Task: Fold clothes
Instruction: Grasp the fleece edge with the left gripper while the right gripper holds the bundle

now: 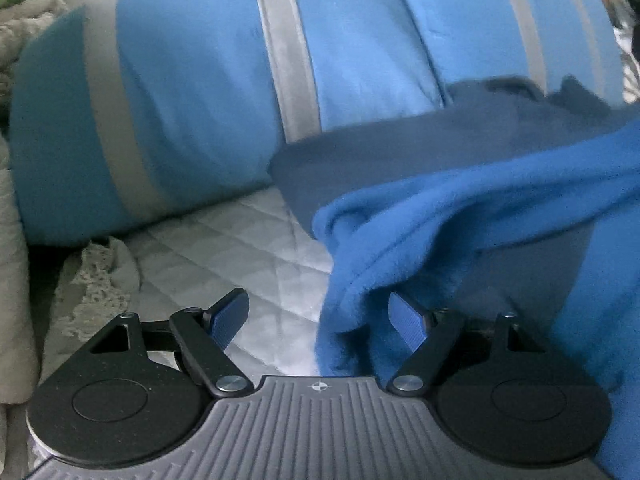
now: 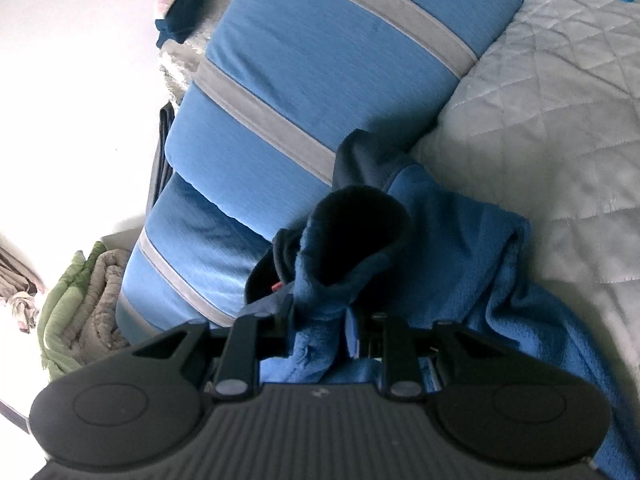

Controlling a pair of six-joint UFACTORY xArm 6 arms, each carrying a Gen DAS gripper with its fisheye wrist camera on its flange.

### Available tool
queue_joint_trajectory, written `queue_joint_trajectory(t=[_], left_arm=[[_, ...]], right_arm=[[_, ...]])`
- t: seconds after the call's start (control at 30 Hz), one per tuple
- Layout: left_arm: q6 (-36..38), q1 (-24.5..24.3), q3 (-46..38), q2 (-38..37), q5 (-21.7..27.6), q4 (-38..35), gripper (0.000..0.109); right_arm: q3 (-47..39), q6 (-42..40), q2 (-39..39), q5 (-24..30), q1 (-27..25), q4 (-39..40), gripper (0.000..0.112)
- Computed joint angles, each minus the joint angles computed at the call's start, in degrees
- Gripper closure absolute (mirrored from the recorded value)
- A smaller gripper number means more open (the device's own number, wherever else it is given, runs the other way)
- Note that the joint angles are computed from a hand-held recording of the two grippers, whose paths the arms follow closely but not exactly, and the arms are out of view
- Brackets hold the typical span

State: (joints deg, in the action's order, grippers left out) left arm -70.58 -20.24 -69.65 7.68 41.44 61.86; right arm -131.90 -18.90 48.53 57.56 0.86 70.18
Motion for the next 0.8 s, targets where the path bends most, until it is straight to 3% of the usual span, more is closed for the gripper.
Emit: queue_joint_trajectory(t=[0.1,0.2,0.23,0.37,0.53,0.67,0.8], left_arm=[[2.22,0.87,-0.59,1.28,-2.37,-1.11,0.047],[2.52,1.22,-0.91,2.23,-3.52,-0.76,0.074],[1.94,1.19,-0.91,2.43,-3.40,0.01,0.091],[-0.76,-0.80,-0.71,2.13,0.14,7.41,0.096],[-4.29,-2.26,2.61,-1.87,1.64,12.87,0.097],[3.13,-4.39,0.62,0.10,6.83,10.08,0.097],[1.69,-3.89,-1.24,1.75,7.43,5.71,0.097]], right_arm=[[-1.40,1.23,0.99,0.04,0.07,-0.66,0.087],[-4.19,2.65,2.86,0.12,0.13,-1.67,0.087],[-5.28,3.18,3.59,0.14,0.14,-2.06,0.087],[-7.87,5.24,5.41,0.84,-0.26,-1.46,0.089],[-0.52,1.09,0.41,-0.45,-1.28,2.05,0.090],[6.62,2.64,-4.18,-0.89,-1.49,-2.83,0.090],[11.14,5.49,-6.87,-1.27,-0.86,-11.22,0.091]])
